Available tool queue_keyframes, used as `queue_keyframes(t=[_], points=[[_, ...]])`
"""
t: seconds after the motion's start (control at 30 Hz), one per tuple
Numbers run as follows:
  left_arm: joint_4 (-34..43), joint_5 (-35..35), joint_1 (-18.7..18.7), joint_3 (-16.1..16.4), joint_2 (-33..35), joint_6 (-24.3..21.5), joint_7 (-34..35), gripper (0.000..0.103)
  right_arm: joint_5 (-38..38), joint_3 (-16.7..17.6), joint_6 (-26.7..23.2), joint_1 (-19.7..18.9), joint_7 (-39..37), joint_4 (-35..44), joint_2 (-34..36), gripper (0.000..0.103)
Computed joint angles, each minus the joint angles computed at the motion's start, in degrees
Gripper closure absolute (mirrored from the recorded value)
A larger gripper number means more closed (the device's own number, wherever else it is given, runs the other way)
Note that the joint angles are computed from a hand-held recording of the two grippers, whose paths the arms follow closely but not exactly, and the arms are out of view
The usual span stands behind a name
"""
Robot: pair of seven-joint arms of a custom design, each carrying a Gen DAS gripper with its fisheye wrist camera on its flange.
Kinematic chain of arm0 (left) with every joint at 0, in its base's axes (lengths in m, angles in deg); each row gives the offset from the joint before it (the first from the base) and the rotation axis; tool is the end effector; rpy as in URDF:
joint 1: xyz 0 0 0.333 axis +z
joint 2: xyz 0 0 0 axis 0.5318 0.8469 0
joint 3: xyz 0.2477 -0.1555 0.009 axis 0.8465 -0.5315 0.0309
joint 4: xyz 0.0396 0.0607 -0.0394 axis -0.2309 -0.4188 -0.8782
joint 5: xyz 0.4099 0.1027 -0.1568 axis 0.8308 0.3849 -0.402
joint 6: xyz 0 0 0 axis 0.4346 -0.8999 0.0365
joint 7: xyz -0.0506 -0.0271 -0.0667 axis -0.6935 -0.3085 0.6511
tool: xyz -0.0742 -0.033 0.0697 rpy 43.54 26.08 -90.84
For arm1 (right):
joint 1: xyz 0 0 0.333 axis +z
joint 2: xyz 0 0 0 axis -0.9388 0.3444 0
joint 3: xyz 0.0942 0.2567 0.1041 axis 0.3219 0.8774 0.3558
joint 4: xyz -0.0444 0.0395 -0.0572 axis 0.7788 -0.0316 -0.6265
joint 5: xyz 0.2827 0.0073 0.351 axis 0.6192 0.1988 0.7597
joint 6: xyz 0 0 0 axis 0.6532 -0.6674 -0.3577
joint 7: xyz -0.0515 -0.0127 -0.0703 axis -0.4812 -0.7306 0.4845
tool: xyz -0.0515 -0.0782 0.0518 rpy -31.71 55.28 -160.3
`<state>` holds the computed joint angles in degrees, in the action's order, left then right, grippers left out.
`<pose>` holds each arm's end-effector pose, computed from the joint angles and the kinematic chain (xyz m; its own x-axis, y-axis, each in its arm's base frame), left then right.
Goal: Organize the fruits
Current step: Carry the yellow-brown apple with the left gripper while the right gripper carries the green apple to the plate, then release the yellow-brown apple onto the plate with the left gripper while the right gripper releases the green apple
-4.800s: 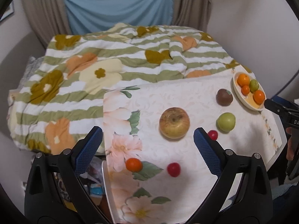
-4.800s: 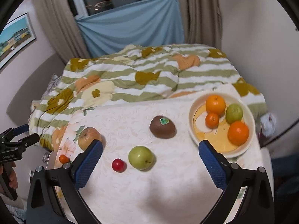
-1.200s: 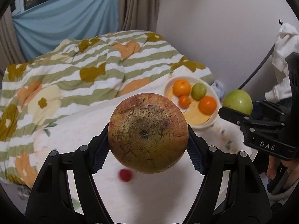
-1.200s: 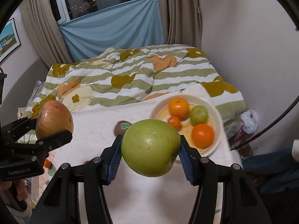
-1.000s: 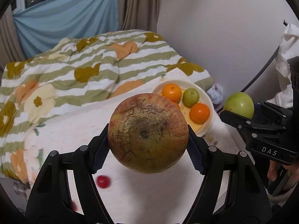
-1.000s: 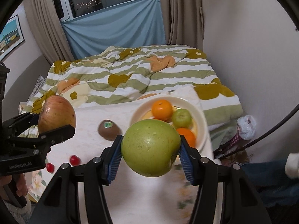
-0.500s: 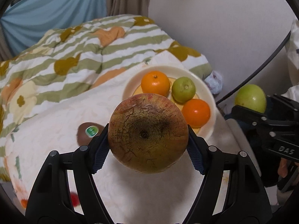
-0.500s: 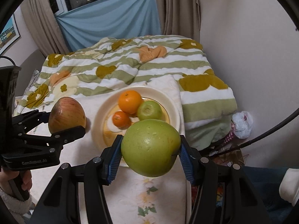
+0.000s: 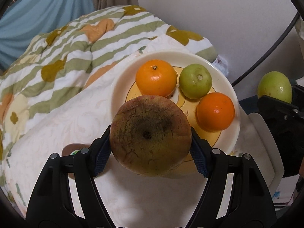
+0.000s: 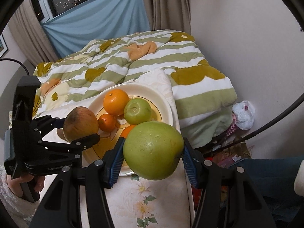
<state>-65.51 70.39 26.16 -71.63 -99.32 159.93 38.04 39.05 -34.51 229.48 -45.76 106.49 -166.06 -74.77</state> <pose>0.5648 -0.1653 0.4653 -0.2329 -0.9711 0.0530 -0.8685 0.1831 -0.4607 0.5349 0.3326 0.5122 0.2563 -0.9550 -0.1495 -0.8374 -0.1421 -0.5278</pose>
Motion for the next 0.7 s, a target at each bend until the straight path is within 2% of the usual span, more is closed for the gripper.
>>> queue_keyframes(t=[0.03,0.1,0.13,0.27,0.5,0.7], points=[[-0.2,-0.2,-0.1,0.1,-0.2,0.7,0.4,0.017,-0.3,0.1,-0.1,-0.1,0.5,-0.1,-0.1,0.05],[-0.6,0.2,0.0,0.0,-0.9,2.4,0.8,0.003,-1.0,0.2,-0.3,-0.1,1.8,-0.2,-0.4,0.05],[-0.8,0.7,0.2,-0.1,-1.2,3.0,0.6,0.0,-1.2,0.2,-0.4,-0.1,2.3,-0.3,-0.5,0.05],[-1.1,-2.7,-0.6,0.9,-2.7,2.4,3.8,0.0,-2.2,0.3,-0.4,-0.1,3.8,-0.7,-1.1,0.05],[-4.0,-2.7,0.2,0.6,-7.9,1.0,2.6,0.0,-2.9,0.5,0.1,0.3,4.1,-0.8,-1.8,0.05],[-7.4,-2.2,1.6,0.4,-12.8,0.0,-0.2,0.0,-1.7,0.5,1.0,1.0,1.2,1.2,-0.1,0.05]])
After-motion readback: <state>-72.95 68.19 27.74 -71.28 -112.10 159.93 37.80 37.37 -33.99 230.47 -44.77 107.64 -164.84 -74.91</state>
